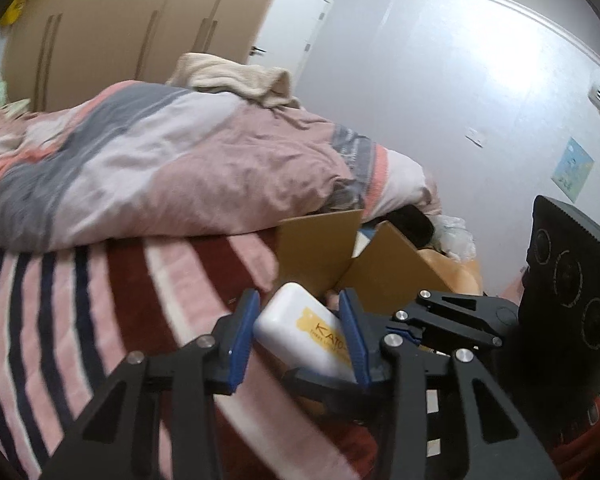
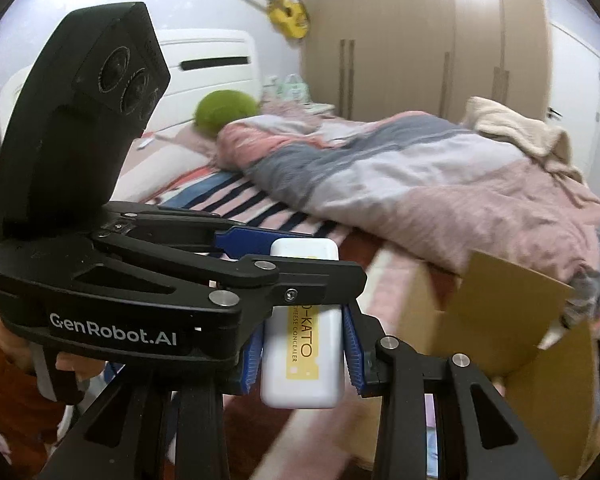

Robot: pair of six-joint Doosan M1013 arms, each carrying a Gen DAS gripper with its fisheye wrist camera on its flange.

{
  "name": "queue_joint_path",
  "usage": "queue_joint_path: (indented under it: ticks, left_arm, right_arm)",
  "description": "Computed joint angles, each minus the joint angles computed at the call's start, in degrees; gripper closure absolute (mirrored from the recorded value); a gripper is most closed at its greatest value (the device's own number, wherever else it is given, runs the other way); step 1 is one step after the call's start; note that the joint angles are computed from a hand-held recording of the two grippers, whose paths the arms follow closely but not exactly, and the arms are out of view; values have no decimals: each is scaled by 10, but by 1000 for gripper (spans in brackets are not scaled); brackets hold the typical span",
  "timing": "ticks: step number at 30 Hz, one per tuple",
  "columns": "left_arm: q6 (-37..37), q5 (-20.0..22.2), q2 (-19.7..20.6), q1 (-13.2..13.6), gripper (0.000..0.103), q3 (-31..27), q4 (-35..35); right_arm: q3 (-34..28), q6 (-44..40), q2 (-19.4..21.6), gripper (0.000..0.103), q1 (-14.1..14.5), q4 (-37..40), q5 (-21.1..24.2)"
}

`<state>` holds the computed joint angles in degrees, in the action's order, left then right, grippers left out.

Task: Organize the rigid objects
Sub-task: 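Carry the white tube into the box and open the right gripper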

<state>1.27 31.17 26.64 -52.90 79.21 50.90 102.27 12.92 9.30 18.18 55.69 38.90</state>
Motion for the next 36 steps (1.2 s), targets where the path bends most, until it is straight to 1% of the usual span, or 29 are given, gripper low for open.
queue_joint_path:
  ticks: [3,6,9,11,13,15,16,17,18,19,21,24,26,29,33,34,36]
  left_arm:
    - [76,-5,26,7,65,-45,-55]
    - [149,-1,53,12,65,-91,-111]
    - [221,17,83,15,65,-140,-167]
    - [257,35,101,16,65,-170,-198]
    - [276,52,115,17,64,-193,-213]
    - [285,71,126,15,55,-211,-217]
    - [285,77,129,15,41,-216,-215]
    - [279,81,130,13,31,-217,-205]
    - [273,83,130,11,29,-217,-194]
    - [273,87,130,10,28,-218,-189]
    - [272,99,131,9,28,-220,-180]
    - [260,107,127,7,27,-215,-166]
    - [245,108,121,5,25,-206,-151]
    - [208,111,105,1,23,-181,-114]
    - [142,116,75,-5,23,-136,-63]
    - [125,118,66,-5,23,-124,-54]
    - [88,134,46,-8,23,-96,-27]
  right_arm:
    - [-5,20,0,72,-17,-12,-11]
    - [-13,53,3,73,-31,-38,-22]
    - [-24,89,10,72,-44,-69,-27]
    - [-30,115,15,73,-50,-96,-30]
    - [-33,140,19,72,-52,-128,-40]
    - [-31,173,21,72,-49,-175,-67]
    - [-30,189,22,69,-48,-195,-76]
    - [-31,210,24,66,-48,-217,-79]
    - [-30,215,24,57,-49,-220,-79]
    - [-30,216,25,48,-50,-217,-77]
    - [-27,207,24,44,-53,-206,-82]
    - [-27,203,23,44,-54,-204,-80]
    - [-27,196,22,43,-53,-197,-77]
    - [-22,181,18,43,-48,-186,-80]
    - [-21,149,13,42,-40,-158,-69]
    - [-20,129,11,42,-36,-141,-64]
    - [-16,91,9,42,-27,-111,-59]
